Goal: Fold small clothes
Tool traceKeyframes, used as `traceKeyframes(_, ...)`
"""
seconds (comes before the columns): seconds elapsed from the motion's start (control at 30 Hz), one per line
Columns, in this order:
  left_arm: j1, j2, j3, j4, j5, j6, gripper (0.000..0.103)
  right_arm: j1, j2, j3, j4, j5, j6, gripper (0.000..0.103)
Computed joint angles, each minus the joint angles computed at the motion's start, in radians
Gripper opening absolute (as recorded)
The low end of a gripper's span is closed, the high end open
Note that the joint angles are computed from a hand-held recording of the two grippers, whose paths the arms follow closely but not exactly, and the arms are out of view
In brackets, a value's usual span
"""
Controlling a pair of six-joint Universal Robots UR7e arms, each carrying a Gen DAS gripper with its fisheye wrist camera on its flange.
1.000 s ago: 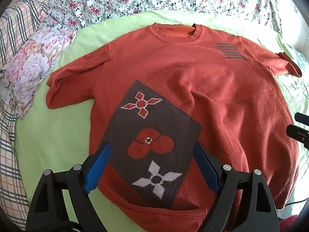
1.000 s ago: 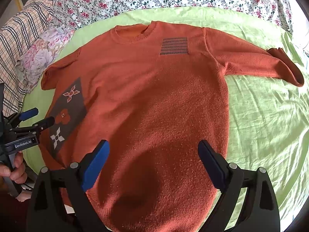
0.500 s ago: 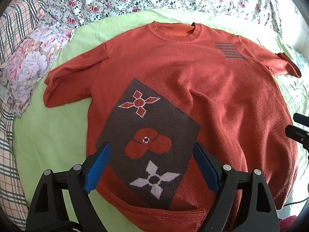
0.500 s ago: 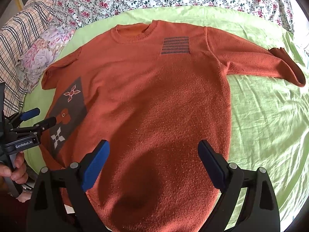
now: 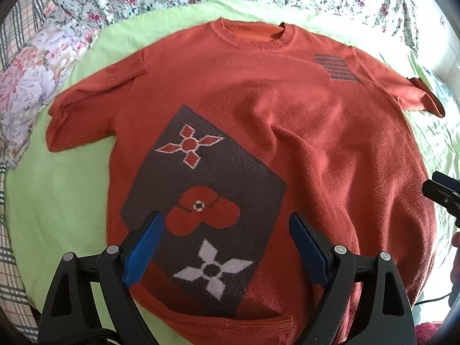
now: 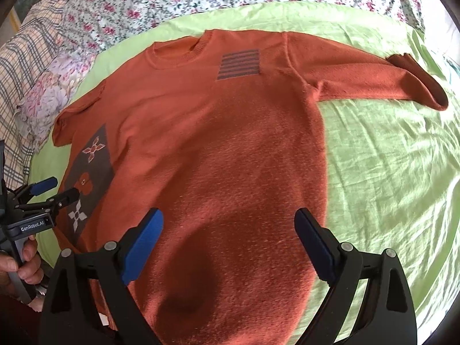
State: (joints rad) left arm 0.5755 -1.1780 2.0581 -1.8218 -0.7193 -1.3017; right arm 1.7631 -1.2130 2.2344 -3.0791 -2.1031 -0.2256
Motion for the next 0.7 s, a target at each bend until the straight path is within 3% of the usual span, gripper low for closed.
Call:
traceKeyframes(0.13,0.019,0.017,-0.014,-0.036,-0.003,0.041,0.089,-0.015,-0.012,-0.009,0.021,-0.017,0.001,0.088)
traceKeyframes(0.2,0.032,0.019,-0.017,-0.074,-0.010,0.068,0.090,-0.019,-0.012,-0.016,0.023,-0.033,0.000,0.074)
traceKeyframes(0.27,0.045,0.023,-0.029,-0.078,-0.010,0.076,0.090,-0.026,-0.016,-0.029,0.039,-0.044,0.005,0.068)
traceKeyframes(0.5,0.101,0.043,-0.094,-0.029,0.014,0.068,0.090,-0.093,-0.072,-0.107,0.056,-0.080,-0.013,0.068)
traceKeyframes(0.7,0.146,0.066,-0.142,-0.067,0.046,0.099,0.090,-0.183,-0.079,-0.292,0.078,-0.115,-0.051,0.068)
